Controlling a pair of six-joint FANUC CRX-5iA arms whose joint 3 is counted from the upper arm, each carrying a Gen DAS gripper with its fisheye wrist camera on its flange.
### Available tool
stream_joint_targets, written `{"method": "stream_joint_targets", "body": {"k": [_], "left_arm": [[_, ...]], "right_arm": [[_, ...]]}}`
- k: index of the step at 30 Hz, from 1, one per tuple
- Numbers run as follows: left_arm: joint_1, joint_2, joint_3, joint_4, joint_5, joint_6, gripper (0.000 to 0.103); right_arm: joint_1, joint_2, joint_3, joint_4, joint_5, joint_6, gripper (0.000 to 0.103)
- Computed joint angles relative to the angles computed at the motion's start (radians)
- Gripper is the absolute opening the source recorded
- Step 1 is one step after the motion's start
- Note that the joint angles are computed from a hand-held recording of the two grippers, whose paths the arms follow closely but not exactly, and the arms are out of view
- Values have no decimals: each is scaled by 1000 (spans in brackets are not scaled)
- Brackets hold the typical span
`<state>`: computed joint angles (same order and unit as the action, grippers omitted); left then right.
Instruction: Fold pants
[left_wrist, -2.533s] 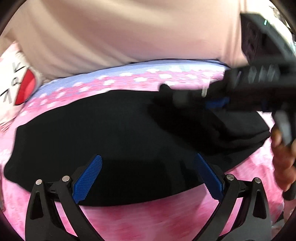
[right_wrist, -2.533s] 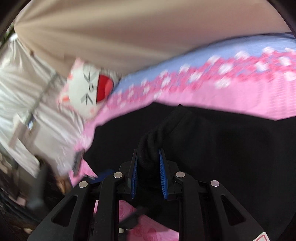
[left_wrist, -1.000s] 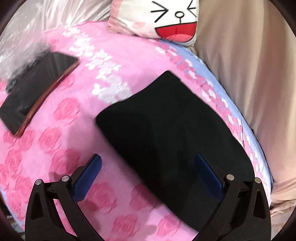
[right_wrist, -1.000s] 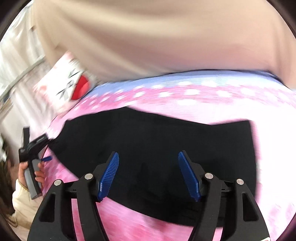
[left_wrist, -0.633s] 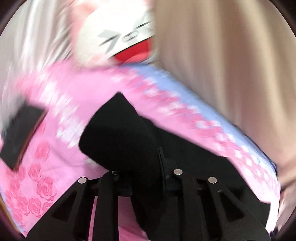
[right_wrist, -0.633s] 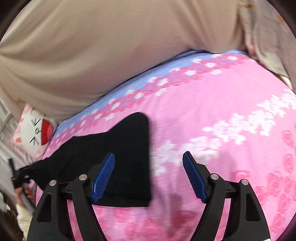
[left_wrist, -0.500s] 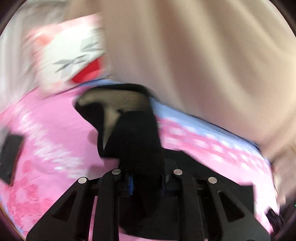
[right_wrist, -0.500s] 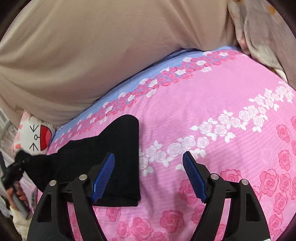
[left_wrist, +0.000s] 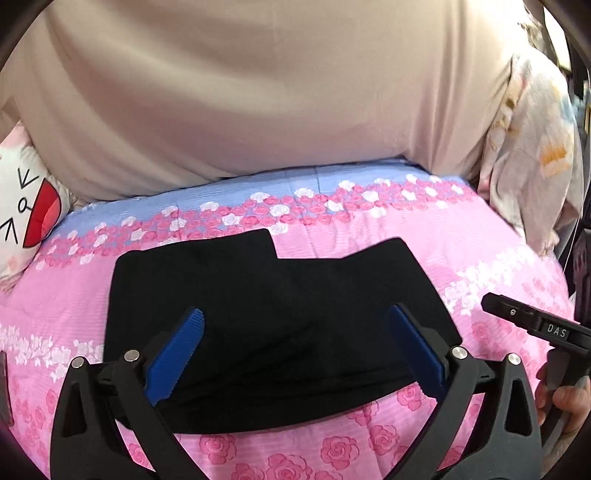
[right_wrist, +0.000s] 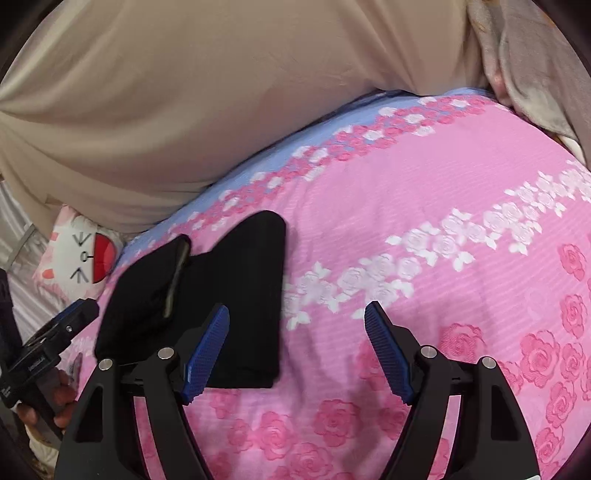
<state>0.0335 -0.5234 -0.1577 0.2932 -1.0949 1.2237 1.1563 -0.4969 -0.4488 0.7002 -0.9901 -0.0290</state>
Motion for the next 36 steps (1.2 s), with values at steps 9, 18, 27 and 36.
{"method": "stream_joint_targets", "body": {"k": [9,18,27,36], "left_arm": [[194,-3,69,-143,-82,170,98],[444,-56,3,-49,-124,68,98],[501,-59,-17,71,-133,8,98],[469,-27,-73,349,-314,-180,98]], "right_arm": [[-197,279,344,-646,253,679,74],[-297,488,563,-1040,254,969,52],[-254,402,541,-920,350,910,12],[-230,260,444,-567,291,651,13]]}}
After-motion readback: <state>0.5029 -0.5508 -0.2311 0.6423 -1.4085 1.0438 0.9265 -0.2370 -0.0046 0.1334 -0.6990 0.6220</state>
